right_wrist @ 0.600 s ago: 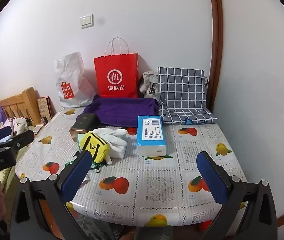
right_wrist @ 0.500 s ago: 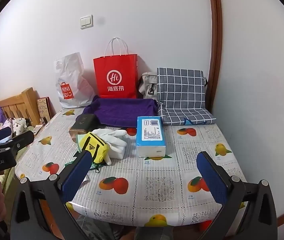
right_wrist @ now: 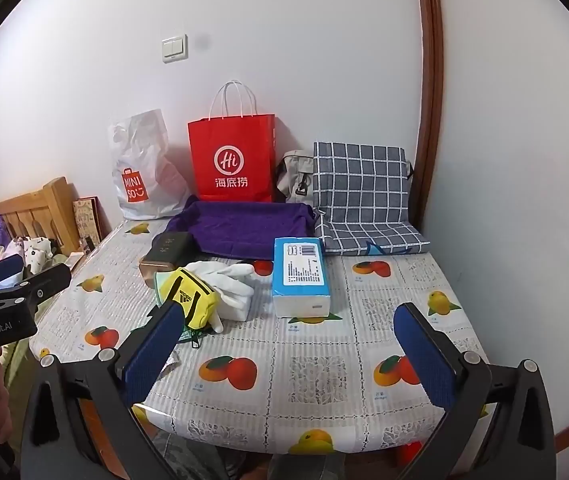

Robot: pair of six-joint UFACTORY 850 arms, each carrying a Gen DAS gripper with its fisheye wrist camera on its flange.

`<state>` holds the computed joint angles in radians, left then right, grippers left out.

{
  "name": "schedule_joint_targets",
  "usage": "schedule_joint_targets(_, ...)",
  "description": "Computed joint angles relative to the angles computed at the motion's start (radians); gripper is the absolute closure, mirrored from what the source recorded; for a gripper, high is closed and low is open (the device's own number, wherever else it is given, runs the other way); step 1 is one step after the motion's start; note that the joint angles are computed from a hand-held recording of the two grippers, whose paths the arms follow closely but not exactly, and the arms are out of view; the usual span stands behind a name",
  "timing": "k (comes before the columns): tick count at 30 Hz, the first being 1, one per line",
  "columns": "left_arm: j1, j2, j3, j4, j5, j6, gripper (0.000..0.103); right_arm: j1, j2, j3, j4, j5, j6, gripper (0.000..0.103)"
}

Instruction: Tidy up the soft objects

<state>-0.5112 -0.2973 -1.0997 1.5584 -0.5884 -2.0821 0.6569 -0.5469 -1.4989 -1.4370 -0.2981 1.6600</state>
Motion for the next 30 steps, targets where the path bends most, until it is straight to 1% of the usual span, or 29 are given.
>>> schedule_joint_targets(2,0.000,0.000,0.000,-0.001,-0.001,0.001,0.000,0.002,0.002,0.007,-0.025,-0.001,0.025,0.000)
schedule_joint_targets(11,-0.004,0.008,0.004,-0.010,-0.004,0.009,0.000,-0.003,0.007,0.004,-0.010,0.002,0.014,0.000)
schedule_joint_targets(30,-0.005,0.011,0.006,-0.011,-0.003,0.009,0.000,0.001,0.012,0.016,-0.070,-0.003,0.076,0.000)
